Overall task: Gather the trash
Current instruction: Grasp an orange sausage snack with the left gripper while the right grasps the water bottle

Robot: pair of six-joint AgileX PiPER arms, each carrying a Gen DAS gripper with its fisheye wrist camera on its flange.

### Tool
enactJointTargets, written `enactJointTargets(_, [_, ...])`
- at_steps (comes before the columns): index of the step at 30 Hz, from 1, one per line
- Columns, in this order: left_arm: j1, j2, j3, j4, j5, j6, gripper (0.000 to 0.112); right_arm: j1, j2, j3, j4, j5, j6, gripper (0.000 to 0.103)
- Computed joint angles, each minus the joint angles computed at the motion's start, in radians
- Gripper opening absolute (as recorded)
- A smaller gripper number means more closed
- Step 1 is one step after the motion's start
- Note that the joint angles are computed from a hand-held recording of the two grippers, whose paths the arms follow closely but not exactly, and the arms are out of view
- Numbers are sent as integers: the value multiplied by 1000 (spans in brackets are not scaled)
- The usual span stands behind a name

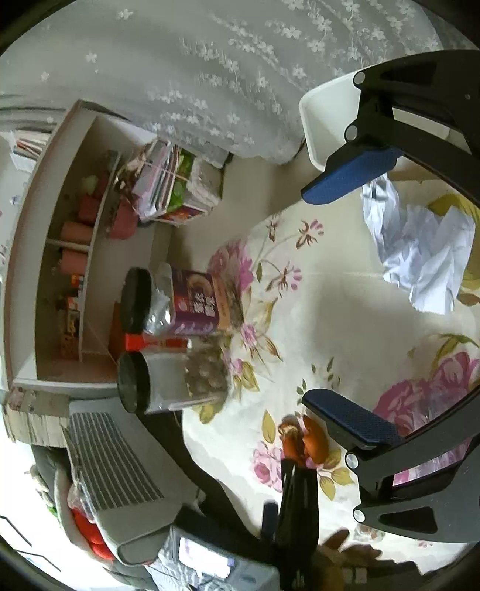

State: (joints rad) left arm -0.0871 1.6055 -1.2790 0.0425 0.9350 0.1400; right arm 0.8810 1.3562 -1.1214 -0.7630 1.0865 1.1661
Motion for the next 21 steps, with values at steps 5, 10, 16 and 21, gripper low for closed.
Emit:
enactJointTargets(5, [-35,68,-19,17,-6,39,72,-52,22,-10,95,-53,-56,96])
enactJointTargets(10, [-16,158,-74,2,10,47,70,-103,33,-9,207,-105,-144,96])
enactJointTargets(16, [31,124,-21,-50,-45,93,28,-107,23,-15,471,-281,-518,96])
enactJointTargets(21, [117,74,12,-64,-32,85,23,-1,79,-55,638,-288,-860,96])
